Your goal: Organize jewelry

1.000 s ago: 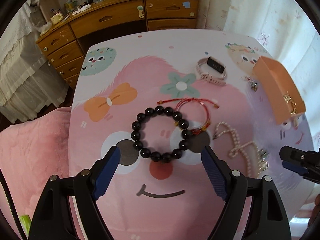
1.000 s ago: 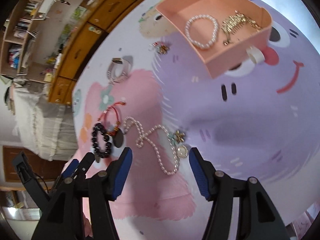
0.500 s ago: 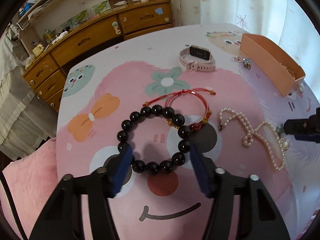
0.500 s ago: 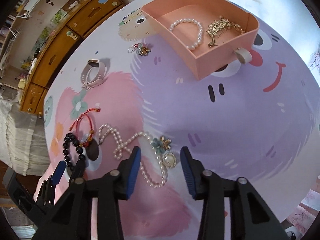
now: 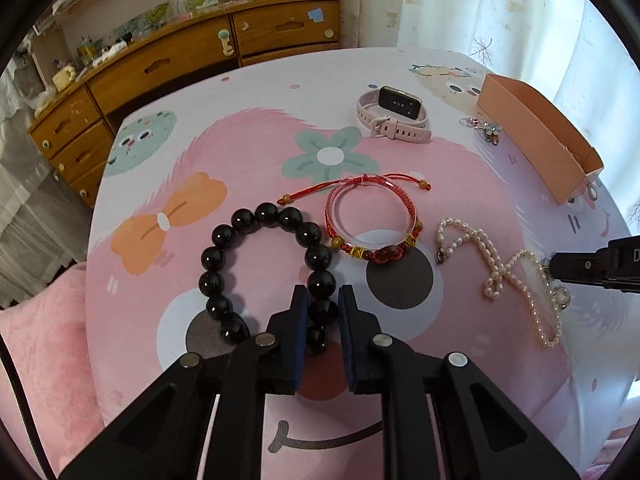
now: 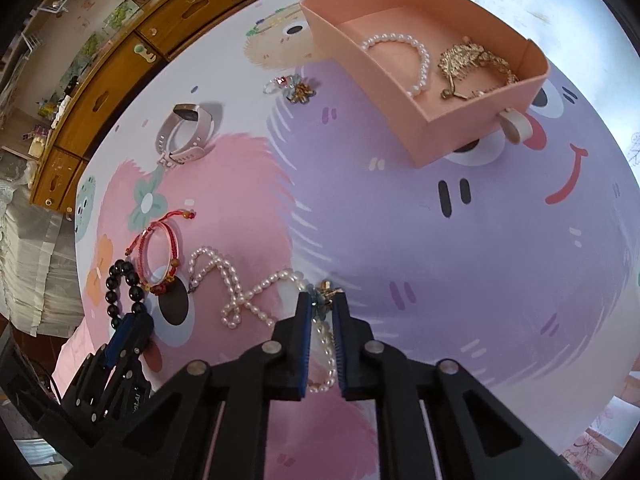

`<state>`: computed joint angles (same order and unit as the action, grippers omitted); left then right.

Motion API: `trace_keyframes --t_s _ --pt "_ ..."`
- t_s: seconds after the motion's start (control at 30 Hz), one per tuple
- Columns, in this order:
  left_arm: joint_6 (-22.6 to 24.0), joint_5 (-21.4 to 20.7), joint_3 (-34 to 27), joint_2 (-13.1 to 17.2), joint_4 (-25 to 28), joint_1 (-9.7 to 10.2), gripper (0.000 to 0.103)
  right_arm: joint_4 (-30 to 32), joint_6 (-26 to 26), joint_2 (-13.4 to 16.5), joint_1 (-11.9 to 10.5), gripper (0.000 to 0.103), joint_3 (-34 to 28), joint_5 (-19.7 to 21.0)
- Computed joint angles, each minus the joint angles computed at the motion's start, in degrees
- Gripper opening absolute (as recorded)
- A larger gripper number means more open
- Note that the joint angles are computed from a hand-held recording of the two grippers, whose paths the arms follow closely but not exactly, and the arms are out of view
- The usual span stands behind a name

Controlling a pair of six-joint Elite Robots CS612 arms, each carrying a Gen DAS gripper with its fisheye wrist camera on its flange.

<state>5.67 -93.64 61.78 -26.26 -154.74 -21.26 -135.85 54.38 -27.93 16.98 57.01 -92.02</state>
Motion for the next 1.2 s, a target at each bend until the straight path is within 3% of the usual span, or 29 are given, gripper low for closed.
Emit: trace_keyframes --t_s 0.47,0.77,0.93,1.2 --pt "-9.12 -4.42 -0.26 -1.12 0.42 1.29 0.013 -7.08 -3.3 -1.52 -0.21 0.009 3.19 0.58" --pt "-16.98 -4.26 1.19 -3.09 -3.0 0.93 0.013 -15.97 -14.0 -3.56 0.26 0.009 6.24 -2.7" --pt "-17.63 -2.71 2.93 -4.68 -4.86 -0.15 0.013 -20.51 -20.09 -4.87 0.18 0.009 8.24 -3.71" --pt "-18.65 -3.99 4.66 -6.81 -8.43 -2.15 0.013 -27.25 -30.83 -7.58 -0.41 0.009 13.07 -5.0"
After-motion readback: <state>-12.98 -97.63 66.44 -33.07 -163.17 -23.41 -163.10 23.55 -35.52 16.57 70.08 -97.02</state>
